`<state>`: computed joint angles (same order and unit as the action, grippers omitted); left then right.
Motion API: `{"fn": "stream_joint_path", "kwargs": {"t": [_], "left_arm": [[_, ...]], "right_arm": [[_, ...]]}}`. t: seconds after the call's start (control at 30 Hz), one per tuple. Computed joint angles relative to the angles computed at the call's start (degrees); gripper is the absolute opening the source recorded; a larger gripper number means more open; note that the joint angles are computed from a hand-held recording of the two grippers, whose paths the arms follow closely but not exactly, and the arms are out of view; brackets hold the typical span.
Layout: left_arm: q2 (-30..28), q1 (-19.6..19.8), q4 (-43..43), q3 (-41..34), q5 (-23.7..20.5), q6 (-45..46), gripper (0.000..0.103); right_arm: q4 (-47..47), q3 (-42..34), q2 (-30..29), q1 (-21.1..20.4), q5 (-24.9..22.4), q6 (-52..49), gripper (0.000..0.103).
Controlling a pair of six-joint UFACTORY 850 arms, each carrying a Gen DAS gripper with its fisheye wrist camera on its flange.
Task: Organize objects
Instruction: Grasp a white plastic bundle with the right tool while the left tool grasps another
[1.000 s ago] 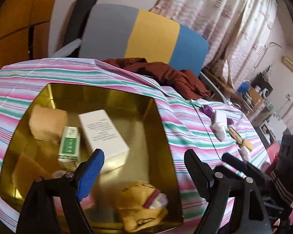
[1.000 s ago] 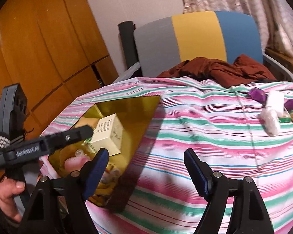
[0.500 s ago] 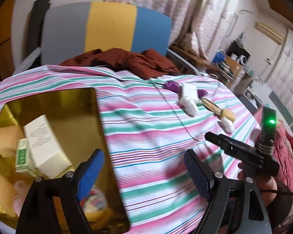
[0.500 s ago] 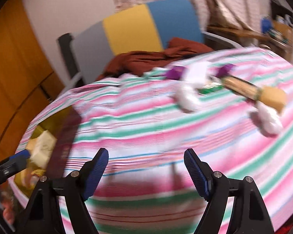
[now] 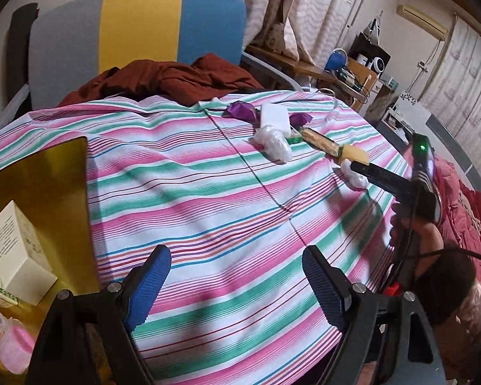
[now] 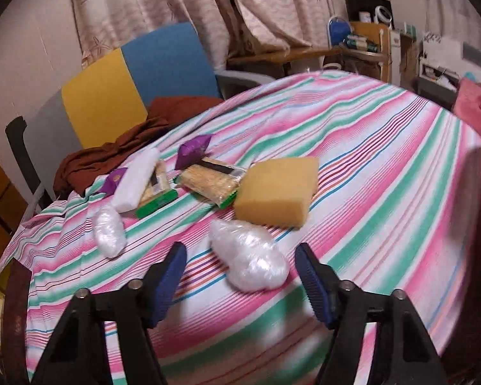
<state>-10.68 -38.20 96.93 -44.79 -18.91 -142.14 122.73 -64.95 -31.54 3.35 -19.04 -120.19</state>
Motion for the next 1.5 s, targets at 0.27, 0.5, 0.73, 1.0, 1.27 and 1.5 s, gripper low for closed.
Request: {"fn": "stream_joint_path", "kwargs": {"t": [0.27,0.5,0.73,1.0,1.27,1.5], "left_arm": [[-3.81,0.87,-4.14,-4.05,1.45,6.92,0.085],[-11.34,3.75,-10.96,-12.40,4.56,18.67,0.085],[-20.38,5.52,-20.88,-24.37,2.52,32.01,0.085],[-29.23,7.62,-32.27,-36.78,1.55,43.14,0.085],[-33.24,8.57,-36.60,-41.76,0.69,48.65,0.085],[-33.91,8.97,-21.79,-41.10,2.27,33.73,0.082]], "right_arm": [[-5.56,-3.69,-4.09,0.45,-0.25,2.06,0.050],[4.28,-1.65,-3.69,0.41,-2.56,-6.86,0.043],[7.54,-1.72,-3.96,0.97,-1.83,-10.33,0.044],[-0.76,-2.63,-4.42,0.96,-2.78,-4.60,0.073],[-7.60,-3.88,-4.59,3.85,3.60,-5.75,0.103],[-9.11,-2.91,-4.77,-0.66,-8.41,4.08,0.087]]}}
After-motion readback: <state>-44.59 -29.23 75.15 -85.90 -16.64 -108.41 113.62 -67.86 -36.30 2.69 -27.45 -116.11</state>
